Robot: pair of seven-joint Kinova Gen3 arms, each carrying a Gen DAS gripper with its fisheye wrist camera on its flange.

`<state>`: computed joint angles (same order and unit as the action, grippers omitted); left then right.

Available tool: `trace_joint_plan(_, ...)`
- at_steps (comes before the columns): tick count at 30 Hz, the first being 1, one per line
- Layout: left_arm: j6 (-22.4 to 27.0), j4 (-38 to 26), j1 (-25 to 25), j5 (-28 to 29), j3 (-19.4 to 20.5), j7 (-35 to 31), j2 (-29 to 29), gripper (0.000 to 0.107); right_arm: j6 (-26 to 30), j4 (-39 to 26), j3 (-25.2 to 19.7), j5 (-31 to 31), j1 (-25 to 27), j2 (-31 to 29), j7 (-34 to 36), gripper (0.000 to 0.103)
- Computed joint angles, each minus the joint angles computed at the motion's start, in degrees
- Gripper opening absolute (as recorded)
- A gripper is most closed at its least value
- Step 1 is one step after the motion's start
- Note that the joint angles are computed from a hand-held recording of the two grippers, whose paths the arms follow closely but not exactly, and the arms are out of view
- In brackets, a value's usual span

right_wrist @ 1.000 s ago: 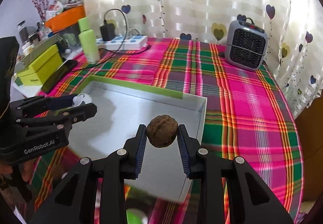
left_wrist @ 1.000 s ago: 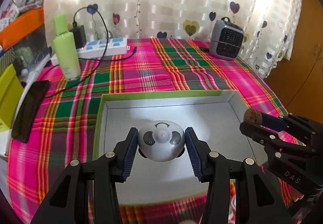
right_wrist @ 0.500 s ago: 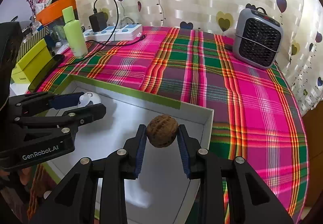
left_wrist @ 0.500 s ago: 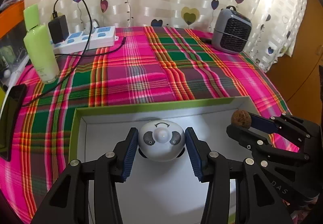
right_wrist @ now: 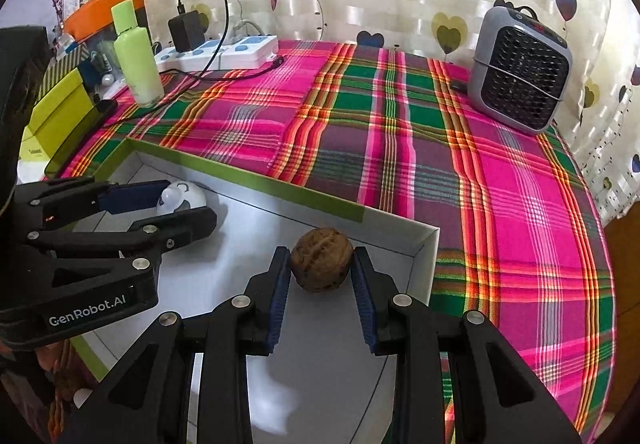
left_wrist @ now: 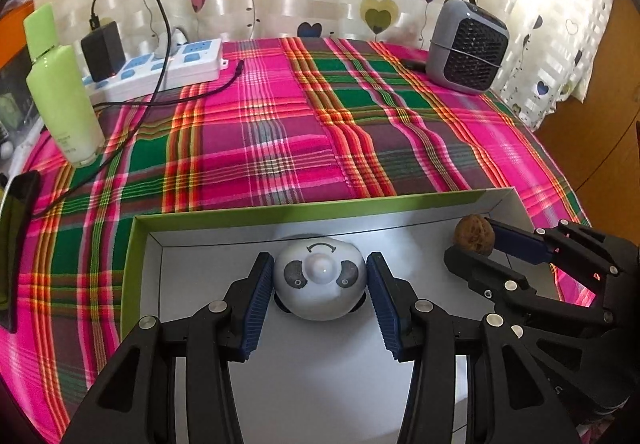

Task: Organize objects
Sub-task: 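Carry white toy and walnut with both grippers over the white box, then lower both objects into the box and open both grippers, then withdraw both grippers from the box back toward the remaining objects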

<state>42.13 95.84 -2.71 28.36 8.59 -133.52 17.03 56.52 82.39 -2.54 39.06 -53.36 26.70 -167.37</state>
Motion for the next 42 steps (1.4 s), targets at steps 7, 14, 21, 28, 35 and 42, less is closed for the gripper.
trace_joint_plan(7,0.6,-0.5,0.0,-0.2,0.0,0.4,0.2,0.047,0.8,-0.7,-0.1,-0.7,0.1,0.4,1.3,0.033)
trace_joint_plan(14,1.6,-0.6,-0.6,0.2,-0.1,0.0,0.2,0.048,0.4,0.1,0.4,0.2,-0.6,-0.2,-0.4,0.034)
trace_joint_plan(21,1.1,2.8,-3.1,3.9,-0.4,-4.3,-2.4,0.049,0.6,3.2,0.1,5.8,-3.2,-3.0,-7.5,0.054)
trace_joint_plan(28,1.9,6.1,-5.4,8.1,-2.6,-9.6,-5.9,0.049,3.4,6.0,-2.2,9.0,-5.1,-5.1,-14.5,0.054)
trace_joint_plan(35,3.2,8.6,-7.0,9.8,-5.4,-11.4,-7.4,0.049,6.3,7.7,-5.1,9.1,-5.6,-6.1,-17.2,0.054)
trace_joint_plan(42,3.4,10.3,-6.9,9.8,-6.3,-11.8,-8.7,0.049,6.1,9.3,-5.9,8.4,-5.5,-6.5,-19.3,0.054)
